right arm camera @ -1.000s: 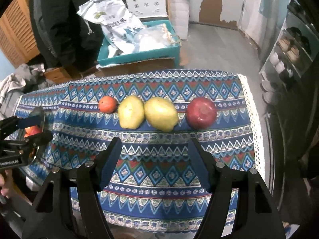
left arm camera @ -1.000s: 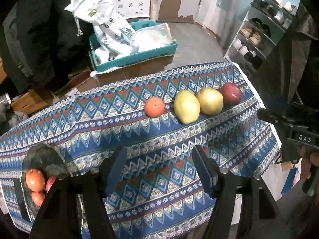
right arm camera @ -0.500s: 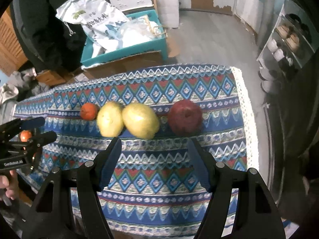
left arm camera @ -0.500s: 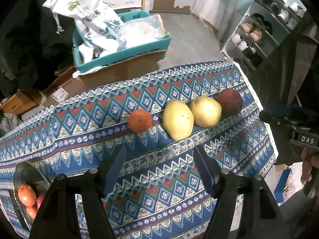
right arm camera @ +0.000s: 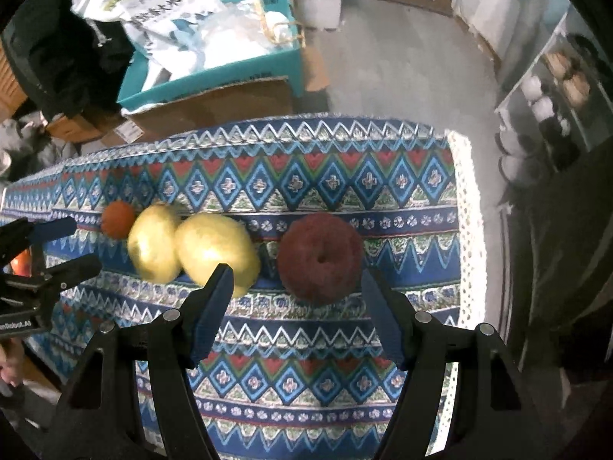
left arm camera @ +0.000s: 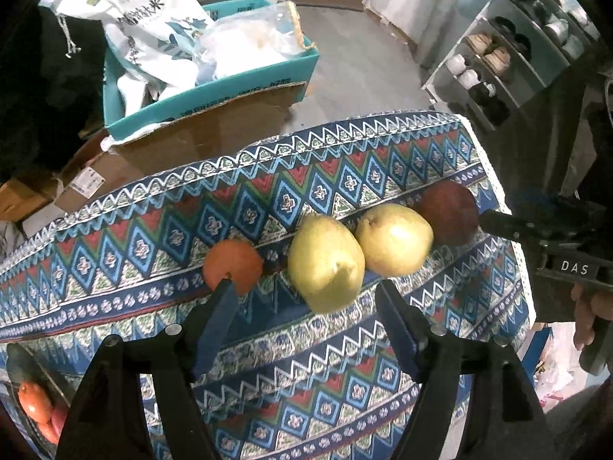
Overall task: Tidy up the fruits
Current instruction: 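Grasp a green pear with the left tool while the right tool grasps the red apple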
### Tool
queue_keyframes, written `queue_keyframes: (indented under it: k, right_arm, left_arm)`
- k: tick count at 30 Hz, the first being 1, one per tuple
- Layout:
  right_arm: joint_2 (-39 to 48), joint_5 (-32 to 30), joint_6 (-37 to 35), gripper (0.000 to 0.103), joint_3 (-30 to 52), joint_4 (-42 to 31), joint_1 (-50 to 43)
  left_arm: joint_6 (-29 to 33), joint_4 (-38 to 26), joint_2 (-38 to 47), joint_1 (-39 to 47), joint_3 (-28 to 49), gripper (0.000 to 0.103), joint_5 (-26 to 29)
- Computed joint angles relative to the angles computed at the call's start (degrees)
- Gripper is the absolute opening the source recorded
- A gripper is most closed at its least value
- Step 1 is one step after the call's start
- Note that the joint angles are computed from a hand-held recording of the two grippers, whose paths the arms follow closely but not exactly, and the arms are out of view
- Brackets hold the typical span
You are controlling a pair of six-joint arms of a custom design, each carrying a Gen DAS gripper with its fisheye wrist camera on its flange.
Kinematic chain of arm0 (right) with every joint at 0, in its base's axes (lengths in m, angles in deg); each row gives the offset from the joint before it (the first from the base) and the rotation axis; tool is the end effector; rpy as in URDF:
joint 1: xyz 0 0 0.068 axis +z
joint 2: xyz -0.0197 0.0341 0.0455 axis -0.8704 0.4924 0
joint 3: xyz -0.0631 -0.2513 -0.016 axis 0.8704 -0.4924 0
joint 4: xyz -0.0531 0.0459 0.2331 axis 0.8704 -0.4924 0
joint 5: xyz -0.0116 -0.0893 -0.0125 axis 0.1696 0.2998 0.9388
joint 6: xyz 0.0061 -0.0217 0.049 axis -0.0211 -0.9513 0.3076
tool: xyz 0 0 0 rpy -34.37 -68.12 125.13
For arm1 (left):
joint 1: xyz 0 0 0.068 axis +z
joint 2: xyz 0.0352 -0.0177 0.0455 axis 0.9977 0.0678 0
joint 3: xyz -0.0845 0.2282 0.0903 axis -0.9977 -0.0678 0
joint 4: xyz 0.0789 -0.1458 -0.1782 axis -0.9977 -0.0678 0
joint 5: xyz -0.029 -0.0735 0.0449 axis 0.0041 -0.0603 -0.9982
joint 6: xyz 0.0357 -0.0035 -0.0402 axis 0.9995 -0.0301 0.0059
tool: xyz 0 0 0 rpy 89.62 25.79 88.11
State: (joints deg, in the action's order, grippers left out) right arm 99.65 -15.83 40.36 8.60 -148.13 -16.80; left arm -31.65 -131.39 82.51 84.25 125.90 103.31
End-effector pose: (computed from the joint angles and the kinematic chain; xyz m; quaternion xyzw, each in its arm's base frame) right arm 0.2208 0.2018 0.2373 0.1707 0.9764 0.0171 0.1313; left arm 0.3209 -0.0220 0.2237 0.3271 0.9294 -0.1432 0.0932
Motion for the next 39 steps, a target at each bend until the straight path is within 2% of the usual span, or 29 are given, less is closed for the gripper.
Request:
queue_keyframes:
  k: [6,13,20,22,26,34,39]
  right_arm:
    - [-1.06,-2.39,-0.9,0.07,-6.71,6.03,-3.25]
    - [-1.06,-4.59,-2.6,0.07,-10.2,10.99,-5.61]
    - [0.13,-6.03,-3.54,0.07,-11.68,13.98,-7.14]
    - [0.64,-6.03,-3.82,0.071,-11.91,14.51,-7.15]
    - [1.44,-6.44,-4.25,0.072,-12.47,15.46,-7.4]
    - [2.16,-8.01,-4.76,0.072,-14.65,17.59,-8.32]
    - [3.26,-7.9,-4.68,0.072,-14.7,18.37,-7.9]
  left_arm:
    - [-1.89,1.85,3.21,-2.32,-0.85,0.076,0.01]
    - [-2.89,3.33,5.97,-4.44,-1.39,0.076,-0.38]
    - [-4.13,5.53,7.85,-6.92,-2.25,0.077,-1.48]
    - [-4.72,5.81,8.34,-7.03,-2.22,0.081,-1.17]
    - [-4.58,6.3,9.33,-7.33,-2.35,0.081,-1.84]
    - [-3.68,11.45,8.16,-9.07,-7.4,0.08,-4.37]
    - [-3.54,12.0,8.4,-9.36,-6.94,0.08,-4.03]
